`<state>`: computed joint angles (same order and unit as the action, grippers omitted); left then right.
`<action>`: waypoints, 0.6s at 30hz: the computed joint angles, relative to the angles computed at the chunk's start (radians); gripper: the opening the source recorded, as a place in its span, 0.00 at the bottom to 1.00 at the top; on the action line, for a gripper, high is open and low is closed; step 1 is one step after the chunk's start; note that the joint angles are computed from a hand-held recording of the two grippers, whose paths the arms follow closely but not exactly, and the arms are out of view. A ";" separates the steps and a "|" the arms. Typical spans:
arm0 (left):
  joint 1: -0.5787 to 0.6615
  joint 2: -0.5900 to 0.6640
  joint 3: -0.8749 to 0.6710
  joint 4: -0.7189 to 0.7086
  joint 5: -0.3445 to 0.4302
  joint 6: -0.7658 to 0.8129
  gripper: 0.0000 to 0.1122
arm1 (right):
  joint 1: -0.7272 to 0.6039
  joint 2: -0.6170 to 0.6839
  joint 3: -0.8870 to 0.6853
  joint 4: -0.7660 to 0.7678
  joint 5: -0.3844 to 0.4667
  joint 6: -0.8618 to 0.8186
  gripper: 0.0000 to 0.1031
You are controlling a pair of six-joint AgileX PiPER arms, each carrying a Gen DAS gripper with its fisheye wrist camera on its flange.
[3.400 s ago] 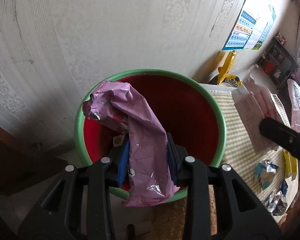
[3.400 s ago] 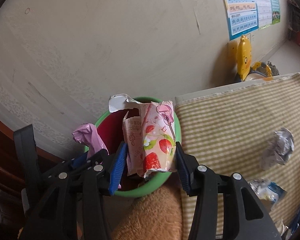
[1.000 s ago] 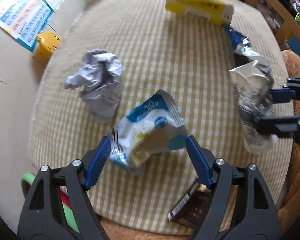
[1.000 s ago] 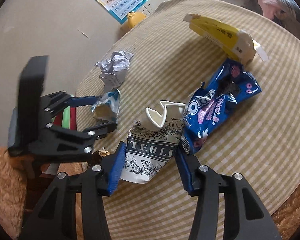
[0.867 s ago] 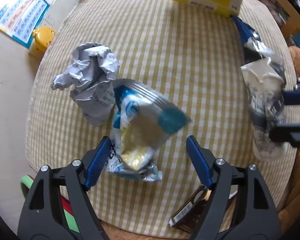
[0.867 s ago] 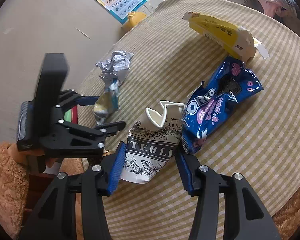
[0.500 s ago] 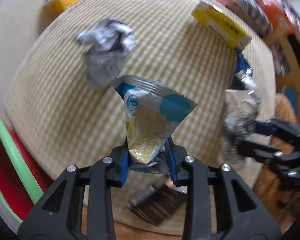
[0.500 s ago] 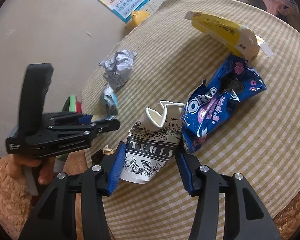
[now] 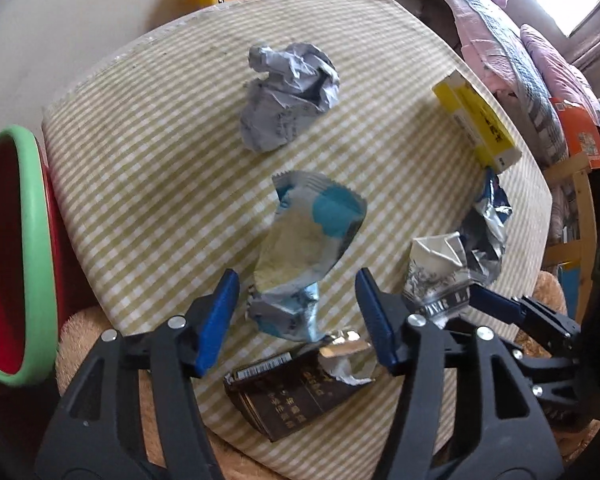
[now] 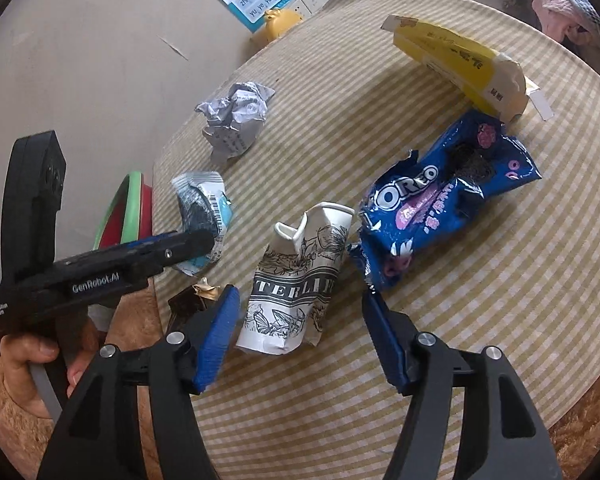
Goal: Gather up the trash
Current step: 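Grasp the blue-white wrapper with the left tool while the right grasps the white paper cup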
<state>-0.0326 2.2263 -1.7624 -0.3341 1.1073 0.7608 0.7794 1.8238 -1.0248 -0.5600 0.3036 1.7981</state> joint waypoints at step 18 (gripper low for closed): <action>0.077 -0.199 0.186 -0.179 -0.189 0.101 0.24 | 0.011 0.026 -0.075 0.064 0.062 -0.076 0.60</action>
